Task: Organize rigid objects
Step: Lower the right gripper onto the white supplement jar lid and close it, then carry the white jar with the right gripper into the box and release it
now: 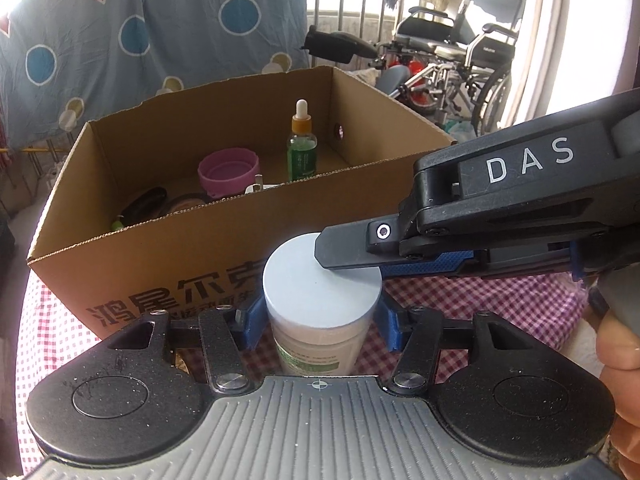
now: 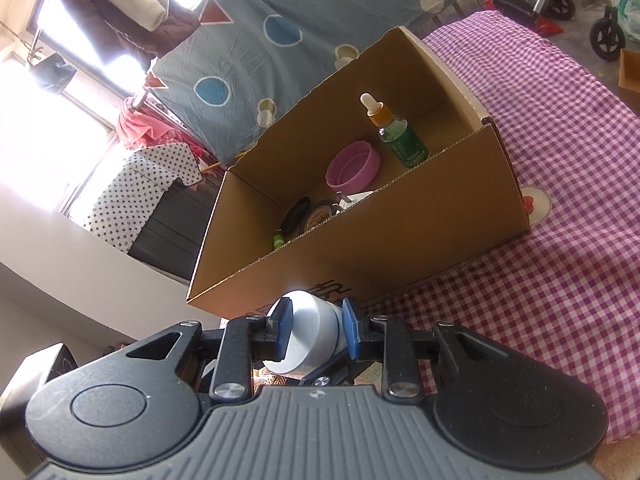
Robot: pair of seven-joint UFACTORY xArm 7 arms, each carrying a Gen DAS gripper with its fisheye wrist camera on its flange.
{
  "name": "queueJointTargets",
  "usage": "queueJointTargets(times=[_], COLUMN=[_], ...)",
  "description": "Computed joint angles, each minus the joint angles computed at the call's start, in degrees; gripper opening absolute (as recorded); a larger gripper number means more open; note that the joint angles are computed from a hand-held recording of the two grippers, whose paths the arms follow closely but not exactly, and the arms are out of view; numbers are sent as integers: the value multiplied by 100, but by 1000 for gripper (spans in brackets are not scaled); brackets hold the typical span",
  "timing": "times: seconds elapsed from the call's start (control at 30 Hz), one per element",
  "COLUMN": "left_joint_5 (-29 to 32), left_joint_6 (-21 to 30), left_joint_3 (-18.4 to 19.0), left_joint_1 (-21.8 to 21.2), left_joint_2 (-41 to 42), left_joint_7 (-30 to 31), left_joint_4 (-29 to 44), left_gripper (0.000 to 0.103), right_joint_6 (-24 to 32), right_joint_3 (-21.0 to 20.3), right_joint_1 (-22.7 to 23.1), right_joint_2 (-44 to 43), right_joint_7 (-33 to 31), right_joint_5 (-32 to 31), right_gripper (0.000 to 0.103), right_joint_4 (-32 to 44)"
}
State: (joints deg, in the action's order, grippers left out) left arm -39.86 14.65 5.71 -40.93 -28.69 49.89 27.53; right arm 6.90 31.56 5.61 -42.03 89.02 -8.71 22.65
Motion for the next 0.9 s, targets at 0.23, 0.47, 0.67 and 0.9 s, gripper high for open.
queueJointTargets(times=[0.23, 0.47, 0.67, 0.9], left_joint_5=[133, 277, 449, 825], left_joint_6=[-44, -51, -149, -317], left_joint_3=[-128, -69, -9, 46], left_joint_1=[71, 42, -12, -53], left_joint_2=[-62, -267, -557, -932], left_joint_7=[-272, -374, -516, -844], left_joint_4=[-73, -155, -308, -497], left_gripper=[53, 53, 53, 53], right_joint_6=[6, 135, 296, 420], right_joint_3=[39, 93, 205, 325], right_joint_1=[-24, 6, -5, -44], right_joint_2=[19, -121, -251, -391], right_joint_7=[6, 54, 127, 155], right_joint_5=[-20, -56, -136, -266], right_gripper=[30, 30, 30, 30], right_joint_4=[28, 81, 210, 400])
